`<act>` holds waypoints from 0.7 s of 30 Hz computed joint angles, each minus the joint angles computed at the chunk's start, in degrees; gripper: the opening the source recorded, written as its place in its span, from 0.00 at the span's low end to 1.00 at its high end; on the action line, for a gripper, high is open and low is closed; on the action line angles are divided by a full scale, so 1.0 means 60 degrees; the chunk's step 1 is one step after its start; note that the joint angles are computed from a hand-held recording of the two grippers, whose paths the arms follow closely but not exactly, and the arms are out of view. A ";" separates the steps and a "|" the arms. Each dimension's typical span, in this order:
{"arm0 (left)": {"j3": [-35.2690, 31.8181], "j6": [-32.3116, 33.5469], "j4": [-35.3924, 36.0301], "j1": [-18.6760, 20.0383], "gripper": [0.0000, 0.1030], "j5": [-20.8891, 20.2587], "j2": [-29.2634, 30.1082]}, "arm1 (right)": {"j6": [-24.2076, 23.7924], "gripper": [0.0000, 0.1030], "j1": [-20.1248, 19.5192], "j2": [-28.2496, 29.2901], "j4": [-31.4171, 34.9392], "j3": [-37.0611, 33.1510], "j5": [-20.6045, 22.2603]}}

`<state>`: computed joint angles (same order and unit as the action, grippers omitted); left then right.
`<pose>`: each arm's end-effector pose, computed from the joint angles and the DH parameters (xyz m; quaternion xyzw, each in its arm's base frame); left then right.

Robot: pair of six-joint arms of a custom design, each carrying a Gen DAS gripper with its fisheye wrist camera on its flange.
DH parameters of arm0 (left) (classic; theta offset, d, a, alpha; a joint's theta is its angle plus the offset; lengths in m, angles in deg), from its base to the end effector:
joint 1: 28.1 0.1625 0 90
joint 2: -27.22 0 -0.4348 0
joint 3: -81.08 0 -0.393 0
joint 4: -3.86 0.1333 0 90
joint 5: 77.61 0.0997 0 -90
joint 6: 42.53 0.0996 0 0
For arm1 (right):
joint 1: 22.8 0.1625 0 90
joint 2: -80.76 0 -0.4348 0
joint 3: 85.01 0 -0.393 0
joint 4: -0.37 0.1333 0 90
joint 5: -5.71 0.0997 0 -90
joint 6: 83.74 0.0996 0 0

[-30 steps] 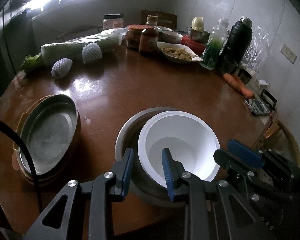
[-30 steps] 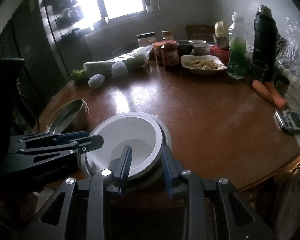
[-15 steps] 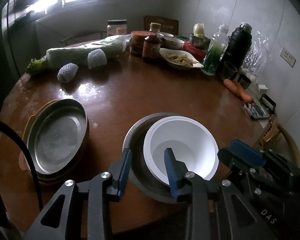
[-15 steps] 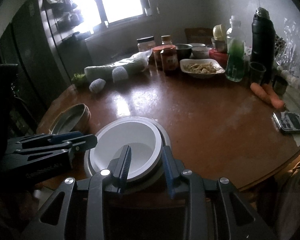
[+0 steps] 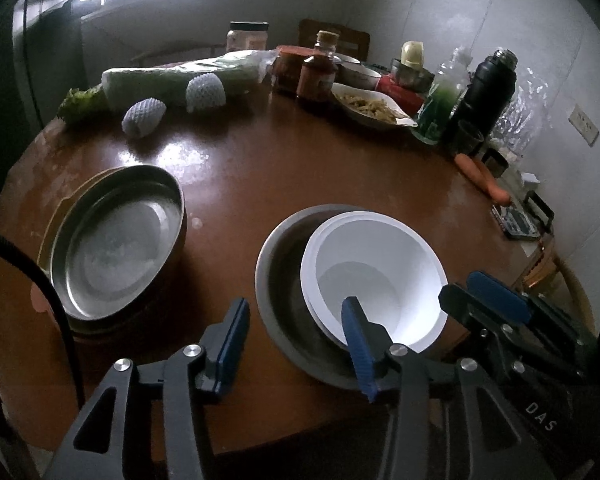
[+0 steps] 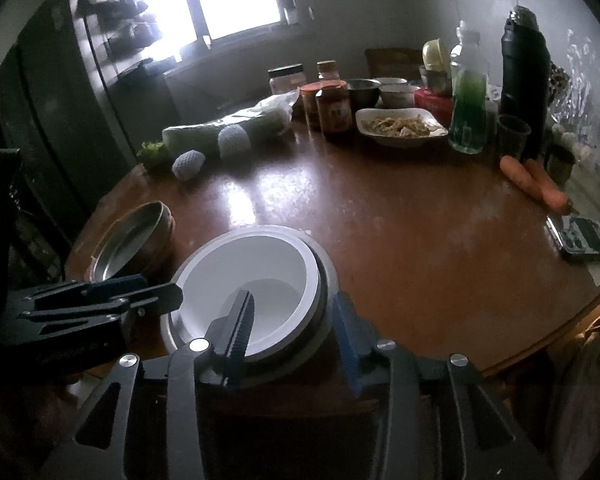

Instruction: Organize plates and bowls

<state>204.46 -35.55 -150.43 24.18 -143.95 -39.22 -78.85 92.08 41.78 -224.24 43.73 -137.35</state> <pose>-0.1681 -0.5005 0.1540 0.3593 0.9084 -0.1147 0.1806 0.2391 -0.3880 0.0709 -0.0243 -0.8441 0.4359 0.3114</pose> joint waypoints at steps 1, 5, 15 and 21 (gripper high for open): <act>0.0003 -0.0022 -0.0006 0.0015 0.48 -0.0031 0.0005 | 0.0022 0.43 -0.0021 -0.0006 0.0025 0.0006 0.0009; -0.0074 -0.0213 0.0023 0.0148 0.48 -0.0320 0.0019 | 0.0143 0.46 -0.0106 -0.0004 0.0153 0.0004 -0.0047; -0.0299 -0.0344 0.0217 0.0314 0.48 -0.0542 0.0336 | 0.0439 0.48 -0.0449 -0.0014 0.0255 0.0097 0.0288; -0.0405 -0.0372 0.0198 0.0358 0.49 -0.0498 0.0545 | 0.0558 0.49 -0.0661 -0.0026 0.0167 0.0158 0.0645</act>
